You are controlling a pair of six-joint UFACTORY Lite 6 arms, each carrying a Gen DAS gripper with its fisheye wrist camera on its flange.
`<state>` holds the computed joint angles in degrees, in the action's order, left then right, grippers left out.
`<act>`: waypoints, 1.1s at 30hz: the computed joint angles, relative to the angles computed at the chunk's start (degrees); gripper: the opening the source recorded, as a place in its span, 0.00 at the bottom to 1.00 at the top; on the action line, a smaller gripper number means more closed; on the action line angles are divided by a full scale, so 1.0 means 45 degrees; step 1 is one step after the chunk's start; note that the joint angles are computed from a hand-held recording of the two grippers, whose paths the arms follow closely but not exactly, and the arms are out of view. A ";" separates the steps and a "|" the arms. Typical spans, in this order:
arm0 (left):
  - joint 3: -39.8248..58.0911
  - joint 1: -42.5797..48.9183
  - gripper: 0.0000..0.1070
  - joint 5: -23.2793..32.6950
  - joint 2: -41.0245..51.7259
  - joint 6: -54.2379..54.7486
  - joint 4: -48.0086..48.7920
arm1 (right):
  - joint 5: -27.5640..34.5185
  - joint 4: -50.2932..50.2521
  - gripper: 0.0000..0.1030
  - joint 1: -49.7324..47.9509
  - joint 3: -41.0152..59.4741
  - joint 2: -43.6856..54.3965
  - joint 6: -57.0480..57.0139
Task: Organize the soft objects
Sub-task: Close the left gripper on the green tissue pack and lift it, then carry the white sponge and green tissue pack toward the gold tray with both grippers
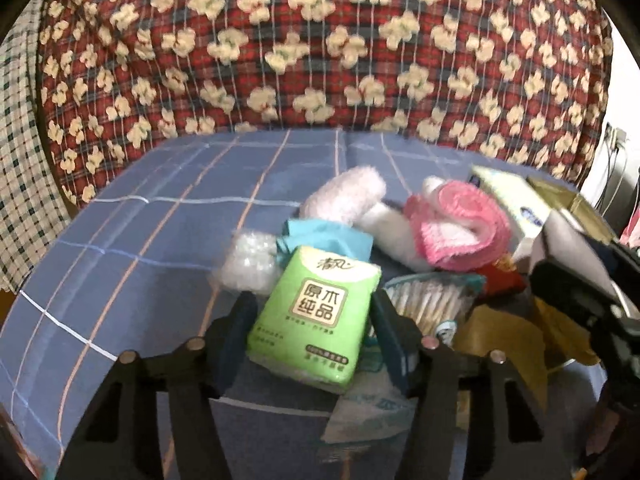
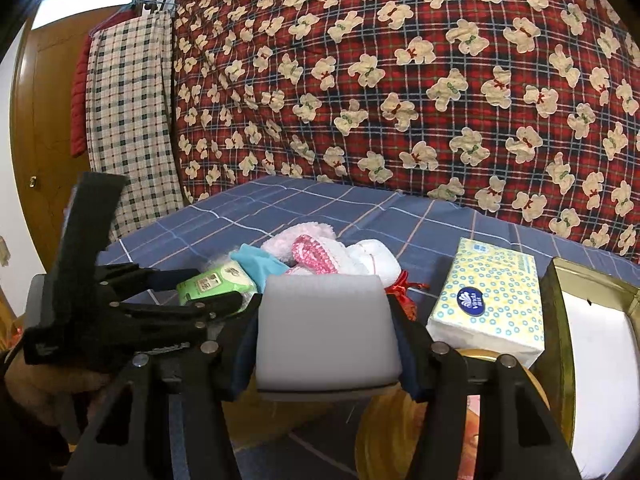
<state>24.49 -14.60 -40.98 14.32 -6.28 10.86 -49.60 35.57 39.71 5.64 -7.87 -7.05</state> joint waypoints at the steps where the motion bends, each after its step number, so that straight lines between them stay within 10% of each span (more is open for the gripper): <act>1: -0.0170 0.0033 0.55 -0.0237 -0.0102 0.0054 -0.0046 | -0.0016 -0.0008 0.58 -0.0010 -0.0034 -0.0036 0.0000; 33: -0.3266 0.0399 0.55 -0.6313 -0.1080 0.0784 -0.1062 | -0.1896 0.2480 0.58 0.2134 -0.1059 -0.1256 -0.0922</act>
<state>9.79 -12.81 -69.38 9.46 -2.75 6.08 -58.13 46.73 49.31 0.87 -13.53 -11.20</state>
